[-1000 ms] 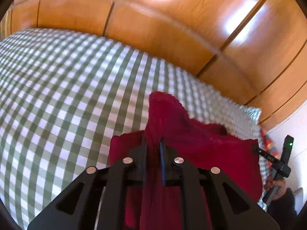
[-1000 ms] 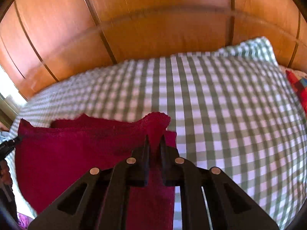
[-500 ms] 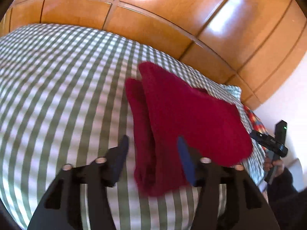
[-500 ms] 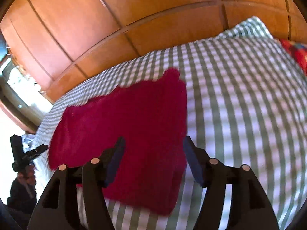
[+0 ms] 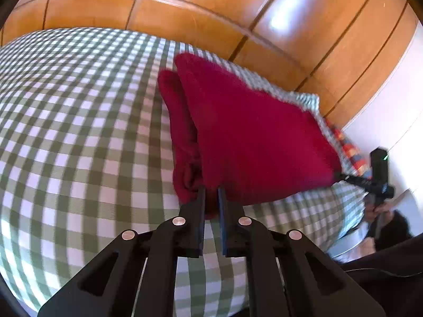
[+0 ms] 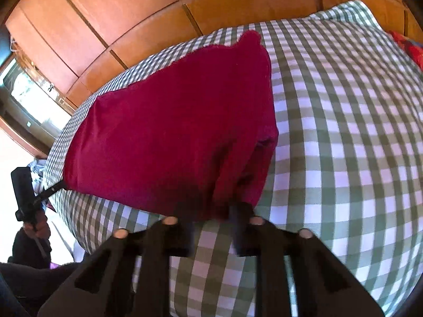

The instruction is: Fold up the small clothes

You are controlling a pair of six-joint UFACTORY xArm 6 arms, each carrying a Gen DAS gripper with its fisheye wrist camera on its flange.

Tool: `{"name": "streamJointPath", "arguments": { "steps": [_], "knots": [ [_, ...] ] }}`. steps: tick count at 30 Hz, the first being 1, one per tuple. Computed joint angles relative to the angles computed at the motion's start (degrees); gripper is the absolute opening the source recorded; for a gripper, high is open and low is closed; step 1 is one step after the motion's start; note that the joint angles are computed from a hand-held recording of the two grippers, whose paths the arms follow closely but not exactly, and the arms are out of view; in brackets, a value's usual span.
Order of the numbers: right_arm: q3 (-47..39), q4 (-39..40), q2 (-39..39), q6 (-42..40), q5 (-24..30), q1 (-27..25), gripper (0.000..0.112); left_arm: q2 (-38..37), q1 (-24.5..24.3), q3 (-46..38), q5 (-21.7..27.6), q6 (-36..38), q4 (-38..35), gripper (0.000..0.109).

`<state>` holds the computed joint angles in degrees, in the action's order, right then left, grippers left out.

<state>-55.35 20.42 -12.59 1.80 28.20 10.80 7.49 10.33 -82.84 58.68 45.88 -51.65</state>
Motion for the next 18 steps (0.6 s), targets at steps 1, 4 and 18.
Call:
{"name": "streamJointPath", "arguments": {
  "steps": [1,4,18],
  "knots": [
    [0.2,-1.2,-0.4,0.7,-0.7,0.6,0.010,-0.4,0.6,0.0,0.6,0.6,-0.8,0.006],
    [1.3,-2.7,-3.3,0.2,0.2,1.0,0.009,-2.7,2.0,0.9,2.9,3.5,-1.5,0.005],
    [7.7,0.2,-8.1,-1.4,7.4,-0.8,0.012,-7.7,2.9,10.2,4.7,-2.7,3.8,0.006]
  ]
}}
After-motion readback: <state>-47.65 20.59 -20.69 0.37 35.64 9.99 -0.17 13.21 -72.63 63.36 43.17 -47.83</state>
